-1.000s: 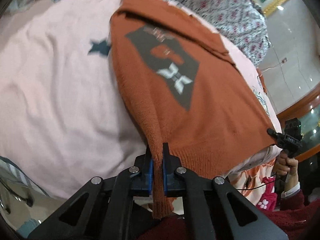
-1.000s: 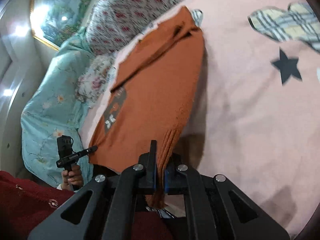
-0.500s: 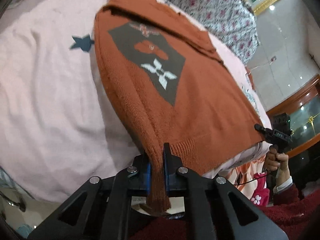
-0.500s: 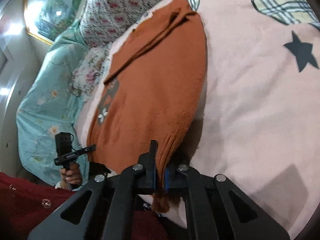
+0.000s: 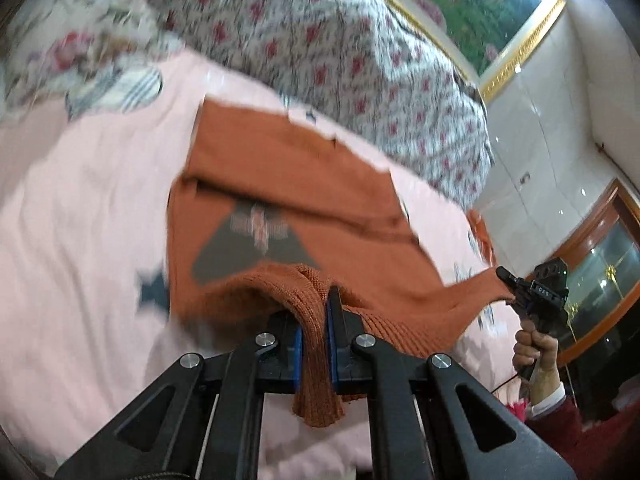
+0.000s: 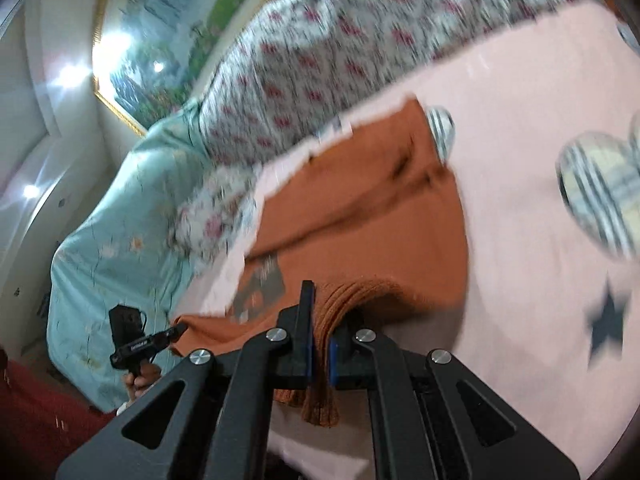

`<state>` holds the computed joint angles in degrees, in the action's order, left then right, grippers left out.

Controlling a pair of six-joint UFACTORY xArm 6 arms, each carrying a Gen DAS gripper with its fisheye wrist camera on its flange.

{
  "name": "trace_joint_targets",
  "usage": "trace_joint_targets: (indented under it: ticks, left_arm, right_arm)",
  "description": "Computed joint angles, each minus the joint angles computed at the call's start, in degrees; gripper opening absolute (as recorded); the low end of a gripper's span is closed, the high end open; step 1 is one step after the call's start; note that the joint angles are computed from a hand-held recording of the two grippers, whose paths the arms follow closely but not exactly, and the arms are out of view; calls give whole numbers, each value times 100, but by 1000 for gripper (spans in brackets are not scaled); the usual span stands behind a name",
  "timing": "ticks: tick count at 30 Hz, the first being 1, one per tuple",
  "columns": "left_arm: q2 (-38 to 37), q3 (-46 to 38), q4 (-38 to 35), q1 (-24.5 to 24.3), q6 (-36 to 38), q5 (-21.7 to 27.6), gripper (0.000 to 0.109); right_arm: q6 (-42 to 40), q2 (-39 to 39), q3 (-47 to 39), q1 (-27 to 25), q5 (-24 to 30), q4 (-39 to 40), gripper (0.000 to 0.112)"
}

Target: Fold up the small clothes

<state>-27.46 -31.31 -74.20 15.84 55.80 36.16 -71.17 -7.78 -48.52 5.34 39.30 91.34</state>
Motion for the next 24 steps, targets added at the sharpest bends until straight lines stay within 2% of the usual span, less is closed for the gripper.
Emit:
trace_joint_targets:
  ticks: [3,6,10,13,19,22,24]
  left_arm:
    - [982,-1008,-266,-203,257,-485,7]
    - [2101,-2184,-395,-250,306,-680,7]
    - [3661,-3825,21,-246,-200,-782,7]
    - [4595,-4778,499,-166,-750,-744,7]
    - [6058,-6263,1521,-77,-1863,-606,8]
    - [6548,-6755,1901,-46,-2295,-466,11]
    - [6738,-6951,2078,-16,-2577,-338,14]
  right_arm:
    - [235,793,-1066,311,-588,-199,6]
    - [782,1796,-2304,478,-1164,-742,6]
    - [1944,3305,-4148,467,-1363,-1695,6]
    - [2731,4162,-5205,451,-1295,-2372,6]
    - [4734,5898,-7372,410,-906,-4274,6]
    - [5586,6630,-8327,369,-578,-5089,6]
    - [5904,6986,-8820,317,-300,-5222,7]
